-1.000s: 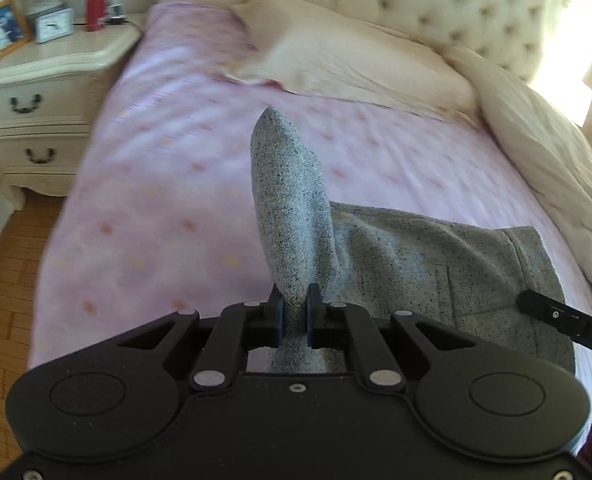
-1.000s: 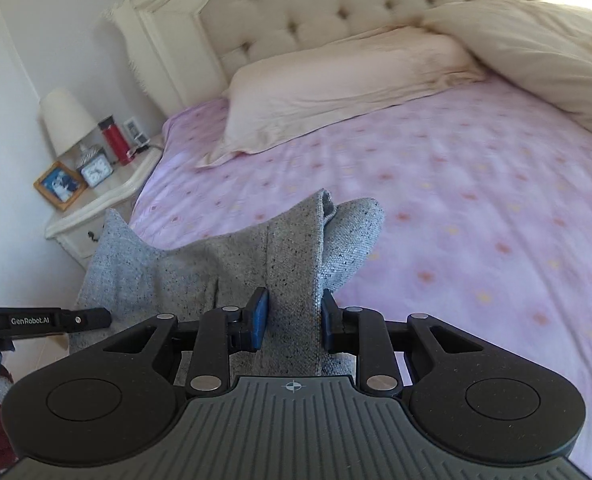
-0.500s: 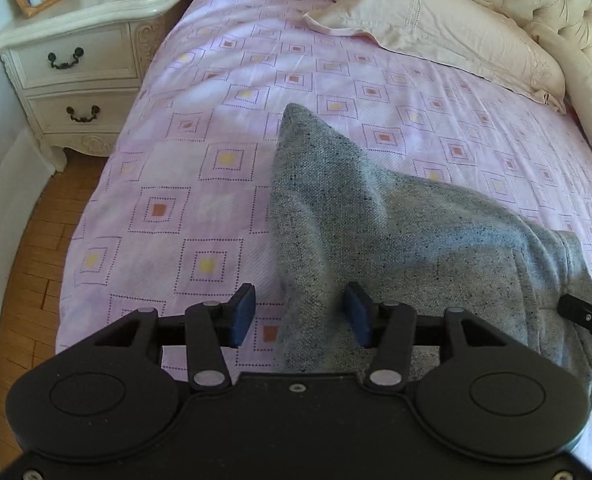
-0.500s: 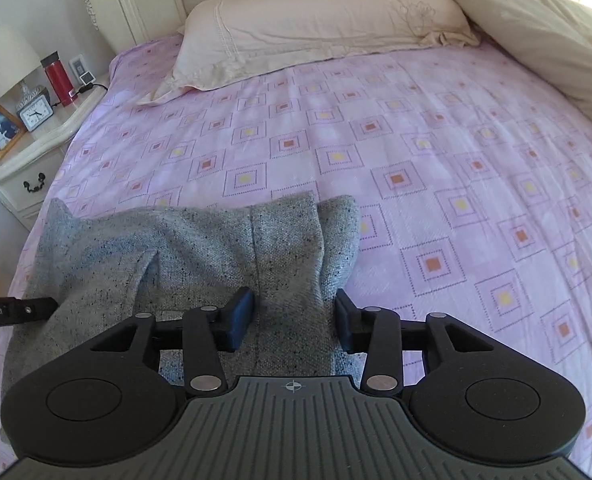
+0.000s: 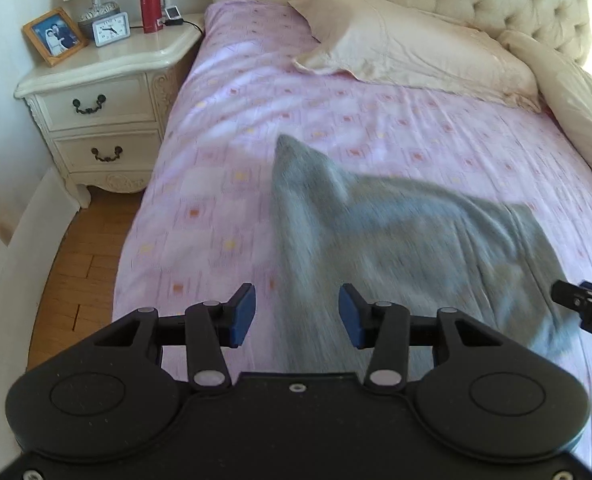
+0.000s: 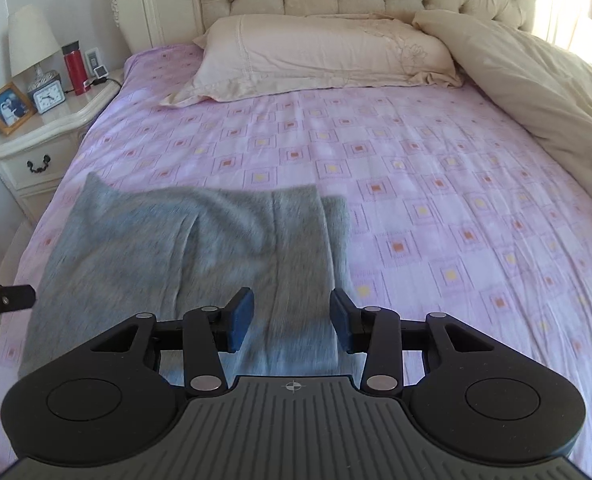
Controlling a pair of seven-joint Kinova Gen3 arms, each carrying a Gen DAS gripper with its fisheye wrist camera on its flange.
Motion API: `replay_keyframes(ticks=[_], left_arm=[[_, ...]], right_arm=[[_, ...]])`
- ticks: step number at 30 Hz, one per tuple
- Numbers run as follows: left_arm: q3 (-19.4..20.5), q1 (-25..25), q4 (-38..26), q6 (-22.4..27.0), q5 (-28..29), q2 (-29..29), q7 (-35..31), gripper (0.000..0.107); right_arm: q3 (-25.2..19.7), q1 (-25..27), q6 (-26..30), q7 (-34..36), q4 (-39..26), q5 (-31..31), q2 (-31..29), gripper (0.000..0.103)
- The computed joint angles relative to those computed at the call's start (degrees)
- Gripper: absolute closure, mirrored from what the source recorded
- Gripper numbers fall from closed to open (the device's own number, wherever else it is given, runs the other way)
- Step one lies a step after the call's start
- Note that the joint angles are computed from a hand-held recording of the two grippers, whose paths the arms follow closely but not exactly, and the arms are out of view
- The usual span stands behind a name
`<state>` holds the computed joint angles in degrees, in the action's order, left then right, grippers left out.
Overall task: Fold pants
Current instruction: 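Lay the folded trousers down and open both tools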
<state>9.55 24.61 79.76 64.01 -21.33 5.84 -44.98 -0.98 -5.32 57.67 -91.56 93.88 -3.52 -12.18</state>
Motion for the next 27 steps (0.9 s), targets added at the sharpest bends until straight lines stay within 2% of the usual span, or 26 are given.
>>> replay_keyframes(ticks=[12,20,27], left_arm=[[6.4,6.4,4.1,7.0,-5.6,-5.3,9.1,0.054],[9.3,8.3,5.9,9.4,-7.5,-6.8,14.2,0.053],[10.6,9.0,6.4,10.8,-8.1,-7.5,16.7,0.053]], right_arm=[[-0.2,-0.6,4.3,-3.0,3.8,-2.9,-11.0,0.062],[-1.5,-1.3,4.4,-3.7,5.6,-1.9,-15.2,0.062],[-1.8,-1.8,4.1,-3.9,6.0,-1.7,-16.4,0.062]])
